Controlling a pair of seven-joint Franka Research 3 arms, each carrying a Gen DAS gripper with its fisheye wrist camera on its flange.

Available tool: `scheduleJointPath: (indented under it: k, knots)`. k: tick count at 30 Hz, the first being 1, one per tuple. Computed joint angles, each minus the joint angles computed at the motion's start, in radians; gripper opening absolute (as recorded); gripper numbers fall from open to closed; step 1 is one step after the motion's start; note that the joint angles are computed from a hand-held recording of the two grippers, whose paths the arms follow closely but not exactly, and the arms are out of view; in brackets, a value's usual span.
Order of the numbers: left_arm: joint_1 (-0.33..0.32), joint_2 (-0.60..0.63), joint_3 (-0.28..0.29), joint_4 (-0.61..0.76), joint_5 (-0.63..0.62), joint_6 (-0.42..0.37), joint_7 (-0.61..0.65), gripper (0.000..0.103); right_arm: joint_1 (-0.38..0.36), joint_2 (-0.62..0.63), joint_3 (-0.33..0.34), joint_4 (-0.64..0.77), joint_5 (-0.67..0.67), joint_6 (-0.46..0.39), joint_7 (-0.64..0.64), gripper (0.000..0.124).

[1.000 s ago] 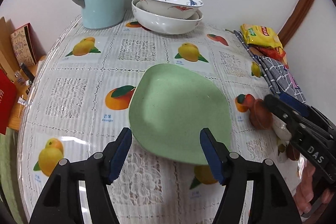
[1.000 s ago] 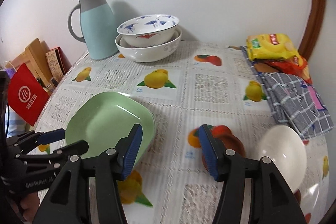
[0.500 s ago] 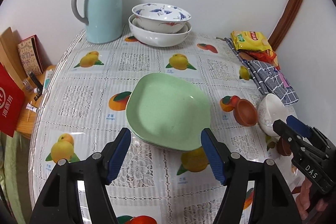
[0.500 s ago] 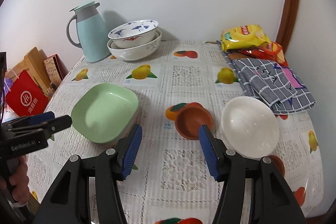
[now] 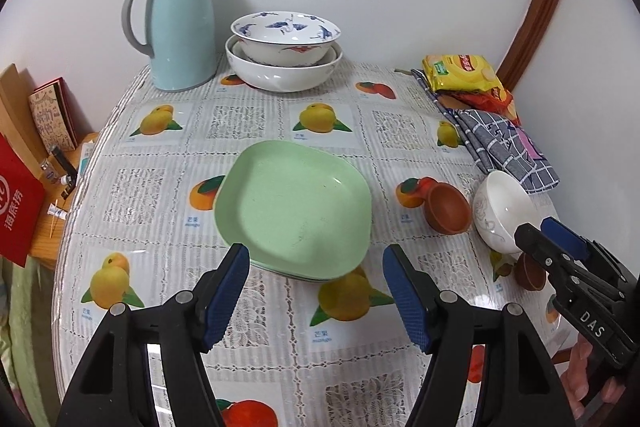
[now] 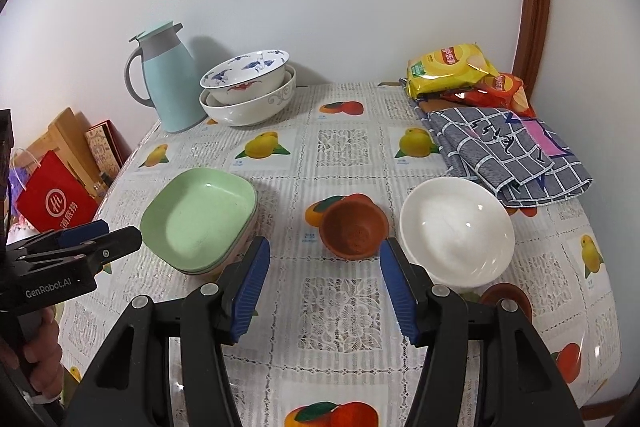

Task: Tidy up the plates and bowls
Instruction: 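Move both grippers toward the brown clay dishes beside the white bowl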

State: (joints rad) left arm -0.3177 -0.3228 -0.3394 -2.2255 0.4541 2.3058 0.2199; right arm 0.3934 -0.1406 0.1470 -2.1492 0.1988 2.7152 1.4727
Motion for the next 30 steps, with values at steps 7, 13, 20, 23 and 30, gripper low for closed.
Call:
scheduleJointPath:
  k: [7,13,20,23,30]
  knots:
    - [-0.004,0.04,-0.008,0.039,0.02,-0.009,-0.002,0.067,-0.01,0.001,-0.02,-0.012,0.039,-0.005,-0.016,0.058]
    - [-0.014,0.087,-0.008,0.079,0.039,-0.008,0.006,0.067,-0.028,0.004,-0.023,-0.025,0.033,-0.002,-0.009,0.058]
    - [-0.014,0.12,0.01,0.099,0.045,0.063,0.019,0.067,-0.063,0.016,-0.03,-0.017,-0.023,0.009,0.031,0.059]
    - [-0.012,0.142,0.014,0.115,0.045,0.089,0.028,0.067,-0.078,0.03,-0.034,-0.005,-0.059,0.009,0.05,0.058]
    - [-0.02,0.243,0.024,0.199,0.037,0.099,0.069,0.066,-0.101,0.053,-0.043,0.004,-0.137,0.018,0.089,0.058]
